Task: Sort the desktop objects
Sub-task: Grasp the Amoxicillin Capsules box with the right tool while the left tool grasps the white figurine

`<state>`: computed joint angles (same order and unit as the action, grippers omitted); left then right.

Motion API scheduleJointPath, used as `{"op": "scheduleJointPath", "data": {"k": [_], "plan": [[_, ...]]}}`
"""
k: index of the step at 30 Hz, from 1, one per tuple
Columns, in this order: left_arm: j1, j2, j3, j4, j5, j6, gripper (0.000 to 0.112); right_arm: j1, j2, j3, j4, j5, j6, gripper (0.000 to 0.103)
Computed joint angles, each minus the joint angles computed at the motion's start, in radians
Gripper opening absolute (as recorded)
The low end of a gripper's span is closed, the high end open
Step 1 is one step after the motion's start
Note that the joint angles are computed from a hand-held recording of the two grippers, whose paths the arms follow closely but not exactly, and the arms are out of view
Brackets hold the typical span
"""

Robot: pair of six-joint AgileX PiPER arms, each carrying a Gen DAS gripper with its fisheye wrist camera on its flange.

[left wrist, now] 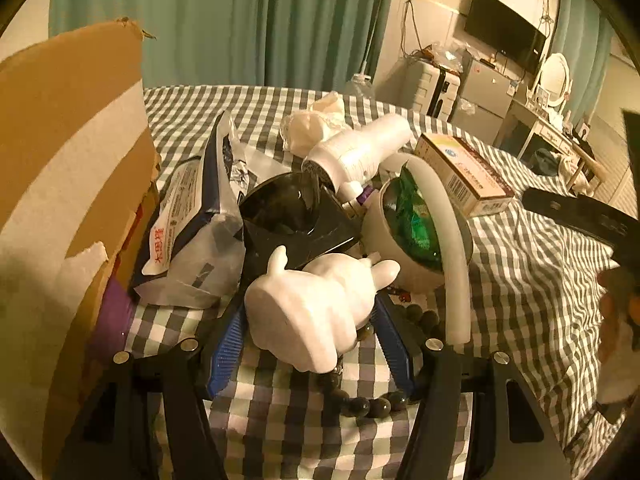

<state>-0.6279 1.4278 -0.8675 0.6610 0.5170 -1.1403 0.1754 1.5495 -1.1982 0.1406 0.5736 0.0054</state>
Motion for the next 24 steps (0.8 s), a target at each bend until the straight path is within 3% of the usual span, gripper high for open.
{"op": "scheduleJointPath", "data": {"k": [4,11,13,18,24], "plan": [[0.010,0.033,-0.034,-0.036,0.003,0.032,0.064,0.082,0.120,-0.133,-0.153,0.016,0.097,0.094],[0.006,0.060,-0.045,-0.007,0.006,0.022,0.063,0.133,0.270,-0.258,-0.233,0.034,0.156,0.093],[0.012,0.058,-0.043,-0.011,-0.001,0.030,0.063,0.130,0.284,-0.260,-0.258,0.039,0.186,0.074],[0.027,0.018,-0.018,-0.048,-0.033,0.054,0.063,0.140,0.200,-0.150,-0.221,0.023,0.166,0.074],[-0.030,-0.019,-0.036,-0.034,0.055,0.011,0.063,0.180,-0.024,0.085,-0.275,0.034,0.269,0.074]]}}
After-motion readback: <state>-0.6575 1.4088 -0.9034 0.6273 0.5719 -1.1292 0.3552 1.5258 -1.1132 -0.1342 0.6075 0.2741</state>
